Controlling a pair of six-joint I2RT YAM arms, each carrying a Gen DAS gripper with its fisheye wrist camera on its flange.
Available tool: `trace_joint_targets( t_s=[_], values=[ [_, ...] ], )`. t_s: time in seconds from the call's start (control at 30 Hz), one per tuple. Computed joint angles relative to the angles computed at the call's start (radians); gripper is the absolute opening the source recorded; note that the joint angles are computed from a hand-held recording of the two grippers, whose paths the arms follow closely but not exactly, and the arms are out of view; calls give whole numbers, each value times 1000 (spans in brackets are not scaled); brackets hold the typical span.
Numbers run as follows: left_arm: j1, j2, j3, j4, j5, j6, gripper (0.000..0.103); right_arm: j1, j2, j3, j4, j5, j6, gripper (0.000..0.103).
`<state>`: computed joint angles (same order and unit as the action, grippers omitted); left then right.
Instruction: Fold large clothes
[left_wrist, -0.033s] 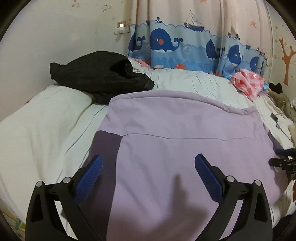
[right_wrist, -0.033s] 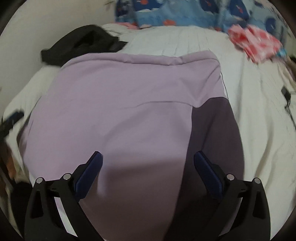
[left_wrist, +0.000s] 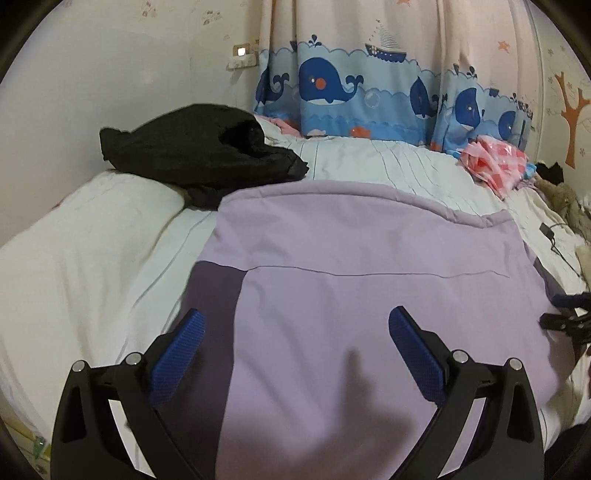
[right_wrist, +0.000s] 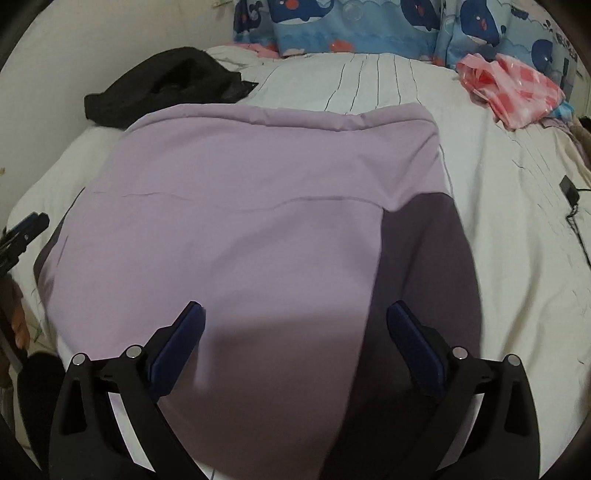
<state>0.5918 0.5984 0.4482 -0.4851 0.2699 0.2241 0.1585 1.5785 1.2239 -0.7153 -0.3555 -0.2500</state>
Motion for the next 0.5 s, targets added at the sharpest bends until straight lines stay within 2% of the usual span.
trace_joint_targets(
  t_s=[0.2,0.3,0.47,0.5],
  values=[
    [37,-198,-9,-142,20,68,96,-74,-161,-58,-146,-87,-67,96],
    [65,-263,6,-219,50,96,96,-116,-212,-110,-188,-75,-91,96],
    [169,-369,52,-358,148,172,96,-228,-246,-179,-223,-112,-146,96],
    [231,-383,66,-397,206,212,96,-244,-248,-185,-230,-121,-151,96]
  ],
)
